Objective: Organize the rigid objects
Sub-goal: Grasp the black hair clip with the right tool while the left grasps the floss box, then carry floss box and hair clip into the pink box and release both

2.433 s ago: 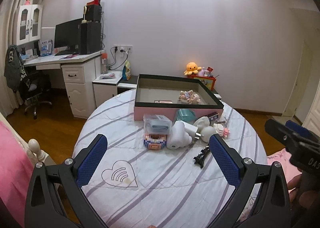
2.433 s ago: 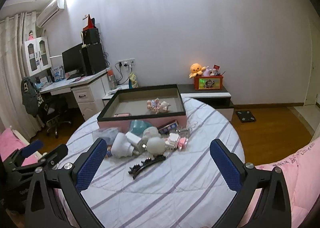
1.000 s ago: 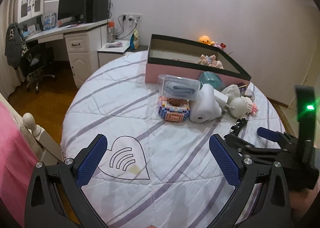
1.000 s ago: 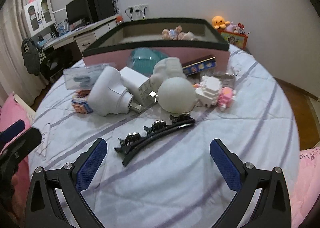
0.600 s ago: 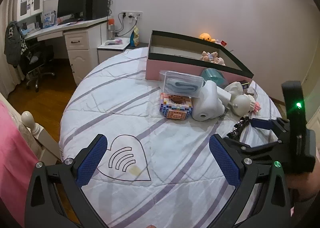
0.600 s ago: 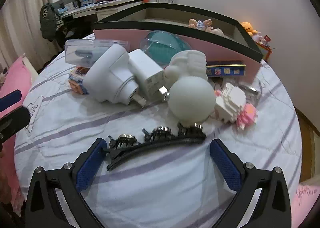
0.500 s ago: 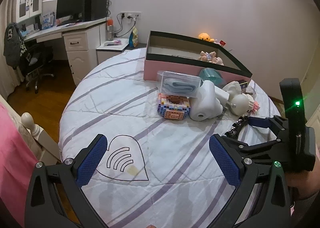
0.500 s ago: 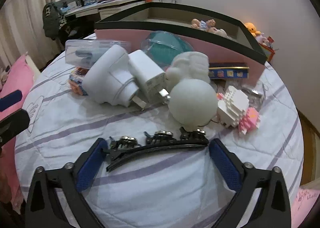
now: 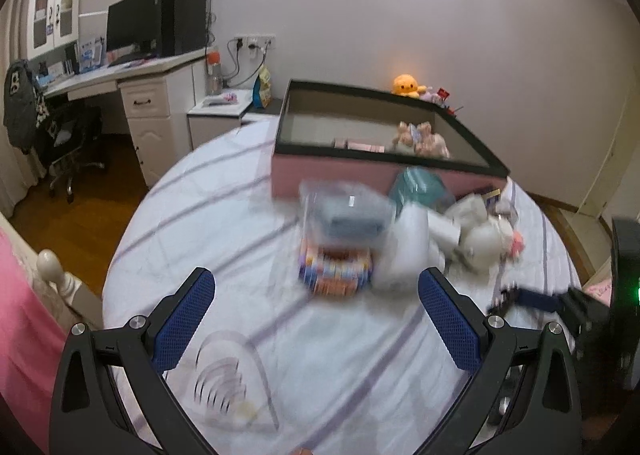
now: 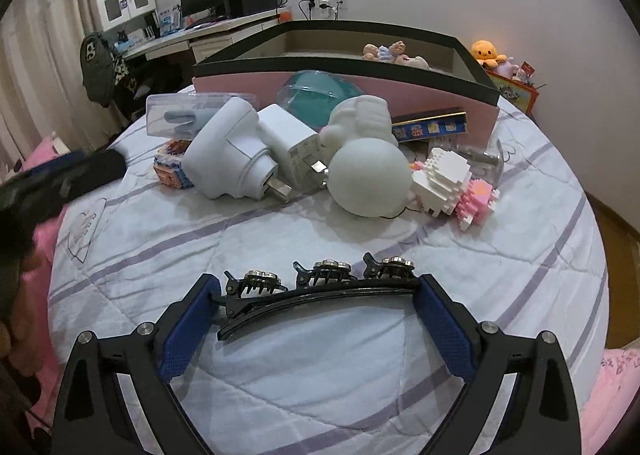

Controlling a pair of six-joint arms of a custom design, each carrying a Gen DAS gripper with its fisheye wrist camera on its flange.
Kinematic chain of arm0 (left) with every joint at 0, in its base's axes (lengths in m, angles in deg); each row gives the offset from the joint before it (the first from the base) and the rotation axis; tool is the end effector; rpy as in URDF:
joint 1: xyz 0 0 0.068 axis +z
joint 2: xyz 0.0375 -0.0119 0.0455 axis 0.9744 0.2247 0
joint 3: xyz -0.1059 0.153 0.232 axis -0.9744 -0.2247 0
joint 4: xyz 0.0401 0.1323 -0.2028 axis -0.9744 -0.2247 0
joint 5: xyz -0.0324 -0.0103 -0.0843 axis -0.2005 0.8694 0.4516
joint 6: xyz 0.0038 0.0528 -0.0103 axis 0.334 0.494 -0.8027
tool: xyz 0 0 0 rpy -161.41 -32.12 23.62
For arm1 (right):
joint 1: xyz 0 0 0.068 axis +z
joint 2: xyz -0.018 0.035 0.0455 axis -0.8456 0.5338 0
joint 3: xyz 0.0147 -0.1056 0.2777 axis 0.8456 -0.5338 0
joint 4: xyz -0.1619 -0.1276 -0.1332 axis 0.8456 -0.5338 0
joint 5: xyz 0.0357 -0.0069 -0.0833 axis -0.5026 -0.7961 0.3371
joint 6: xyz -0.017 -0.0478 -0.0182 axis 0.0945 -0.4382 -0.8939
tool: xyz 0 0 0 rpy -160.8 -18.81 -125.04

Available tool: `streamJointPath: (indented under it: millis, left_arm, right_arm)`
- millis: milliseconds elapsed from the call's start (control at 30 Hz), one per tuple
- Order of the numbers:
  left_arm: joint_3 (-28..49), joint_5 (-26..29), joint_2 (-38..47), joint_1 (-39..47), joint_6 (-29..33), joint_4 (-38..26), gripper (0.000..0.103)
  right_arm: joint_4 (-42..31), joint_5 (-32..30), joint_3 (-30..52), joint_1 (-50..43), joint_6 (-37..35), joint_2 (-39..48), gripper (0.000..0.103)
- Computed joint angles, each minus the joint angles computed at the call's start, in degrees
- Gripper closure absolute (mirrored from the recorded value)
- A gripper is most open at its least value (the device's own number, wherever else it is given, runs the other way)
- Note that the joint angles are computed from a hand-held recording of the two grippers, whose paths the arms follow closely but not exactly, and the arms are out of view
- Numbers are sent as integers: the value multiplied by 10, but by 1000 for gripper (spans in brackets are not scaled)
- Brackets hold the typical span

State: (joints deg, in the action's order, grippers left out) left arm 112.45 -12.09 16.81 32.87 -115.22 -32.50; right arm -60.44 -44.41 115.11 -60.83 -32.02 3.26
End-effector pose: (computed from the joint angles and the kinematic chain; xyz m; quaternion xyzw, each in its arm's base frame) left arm 0.1557 -0.1205 0.2040 -0.1278 0.8952 0.0041 0.4269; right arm 0.2067 0.0046 0.1745 -0.2722 0.8988 0.1347 0.3161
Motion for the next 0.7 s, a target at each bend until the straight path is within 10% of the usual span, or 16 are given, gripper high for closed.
streamJointPath:
  millis: [333,467,700]
  left_arm:
    - [66,31,138,107,120,84,2]
    - [55,127,156,167,151,128,41]
    - [1,110,90,129,141,151,42]
  right_arm:
    - [8,-12,11,-2,12,21,6]
    - [9,-13,15,0,20,25,6]
    - [-5,-24,19,-11,28,7,6]
